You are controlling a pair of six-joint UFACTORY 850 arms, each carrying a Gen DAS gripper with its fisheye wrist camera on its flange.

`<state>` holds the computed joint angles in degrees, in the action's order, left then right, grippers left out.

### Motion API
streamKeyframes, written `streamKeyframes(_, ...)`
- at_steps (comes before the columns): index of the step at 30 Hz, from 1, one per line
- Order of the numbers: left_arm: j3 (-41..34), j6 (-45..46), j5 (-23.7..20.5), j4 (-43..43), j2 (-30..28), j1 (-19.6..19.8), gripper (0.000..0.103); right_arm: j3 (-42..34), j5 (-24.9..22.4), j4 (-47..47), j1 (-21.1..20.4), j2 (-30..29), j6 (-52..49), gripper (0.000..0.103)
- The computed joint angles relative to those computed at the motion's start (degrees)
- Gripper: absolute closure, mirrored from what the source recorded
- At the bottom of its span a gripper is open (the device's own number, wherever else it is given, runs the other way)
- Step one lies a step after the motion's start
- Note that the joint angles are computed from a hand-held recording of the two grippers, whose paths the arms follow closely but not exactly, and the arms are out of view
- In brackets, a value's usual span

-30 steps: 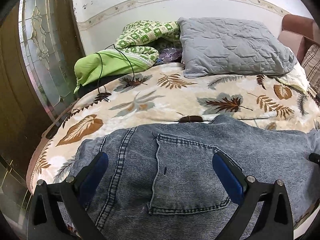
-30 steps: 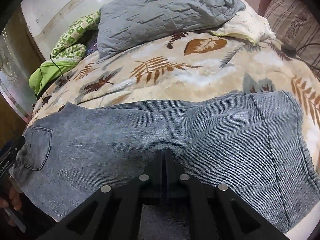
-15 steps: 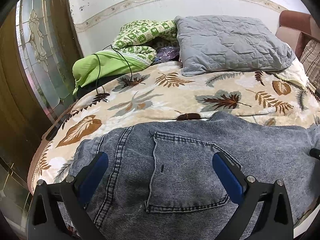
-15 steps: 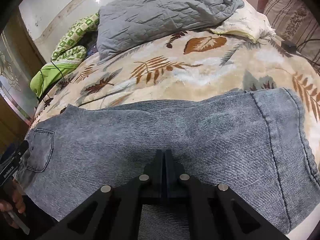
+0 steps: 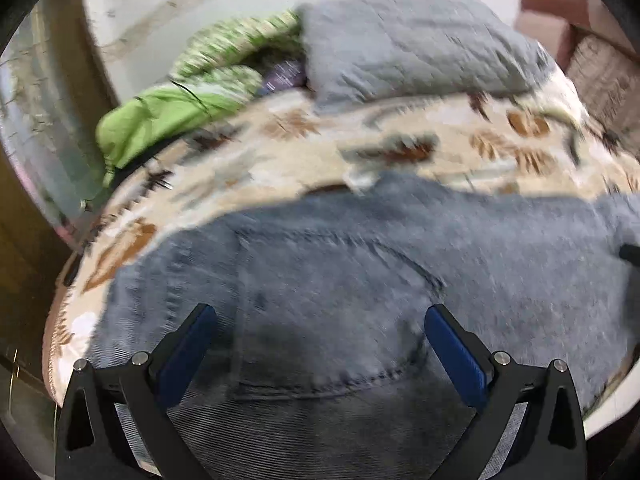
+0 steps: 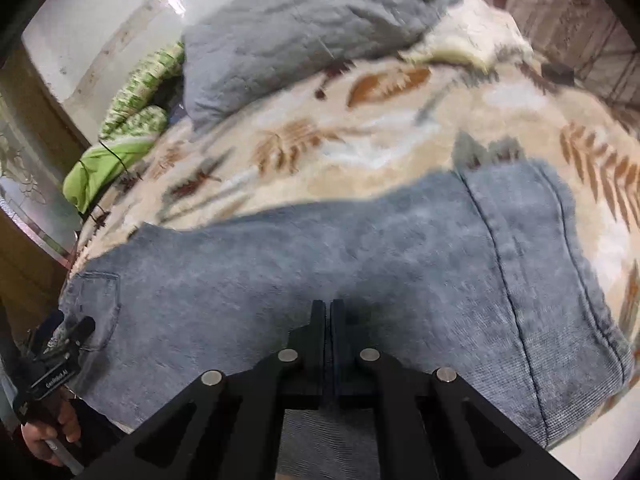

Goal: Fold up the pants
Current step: 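Lift the grasped jeans leg end with the right tool, then fold the leg end over toward the waistband with the right tool and release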

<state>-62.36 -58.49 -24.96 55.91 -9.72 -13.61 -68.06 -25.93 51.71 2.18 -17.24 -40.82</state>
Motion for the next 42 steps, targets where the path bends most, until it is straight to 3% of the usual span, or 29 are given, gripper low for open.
streamKeyframes(4,-0.90,3.76,-2.25,-2.24,-1.38,-0.98,0.000,0.73,-2.95,5.18,-2.39,0.75,-3.73,0.098)
streamKeyframes(9,0.02,0.03,-1.22,2.66,-0.03,-1.94,0.000,4.83,-8.35,23.59,-9.71,4.38,-13.99,0.098)
streamKeyframes(11,-0.62,2.58,-0.14,0.53,0.13,-2.60,0.000,6.84,-11.46,28.47,-13.12,5.63,-14.52,0.098)
streamKeyframes(13,-1.78,8.48,1.35,-5.29,-0.18,-3.40,0.000,8.48,-14.96,30.46,-16.16,6.46,-13.66,0.091)
streamKeyframes(14,-2.77,12.19,1.87,-8.86,-0.75,-4.01,0.000,9.15,-16.11,30.37,-17.35,6.88,-12.80,0.075)
streamKeyframes(15,-3.74,14.94,2.07,-11.42,-1.41,-4.75,0.000,10.22,-17.18,30.53,-18.55,7.57,-12.11,0.044)
streamKeyframes(17,-4.87,17.65,2.65,-13.49,-2.49,-6.39,0.000,12.85,-19.28,33.94,-20.50,9.10,-13.64,0.020)
streamKeyframes(21,-6.20,19.91,2.89,-14.03,-4.21,-9.11,0.000,14.92,-22.42,34.38,-22.44,9.23,-12.99,0.020)
streamKeyframes(26,-6.42,22.35,3.09,-16.01,-5.15,-9.78,0.000,14.06,-24.50,32.06,-21.74,5.37,-7.57,0.023)
streamKeyframes(29,-6.67,21.62,2.44,-15.89,-5.92,-9.27,0.000,13.95,-24.31,33.46,-20.92,3.97,-6.63,0.026)
streamKeyframes(34,-7.39,29.39,3.34,-26.42,-6.86,-7.44,0.000,13.84,-22.78,37.73,-20.20,2.73,-8.05,0.026)
streamKeyframes(37,-6.75,29.22,5.16,-26.05,-6.50,-7.23,0.000,14.51,-22.09,41.05,-20.09,2.97,-10.73,0.028)
streamKeyframes(39,-6.20,29.86,6.44,-26.59,-6.24,-6.94,0.000,14.79,-21.65,42.97,-20.08,3.06,-12.02,0.045)
streamKeyframes(41,-5.89,32.33,7.32,-29.54,-6.01,-6.41,0.000,16.27,-24.11,48.50,-20.86,3.49,-16.38,0.060)
streamKeyframes(42,-5.69,33.02,7.83,-30.43,-5.85,-6.14,0.000,16.96,-24.97,51.59,-21.10,3.87,-18.96,0.061)
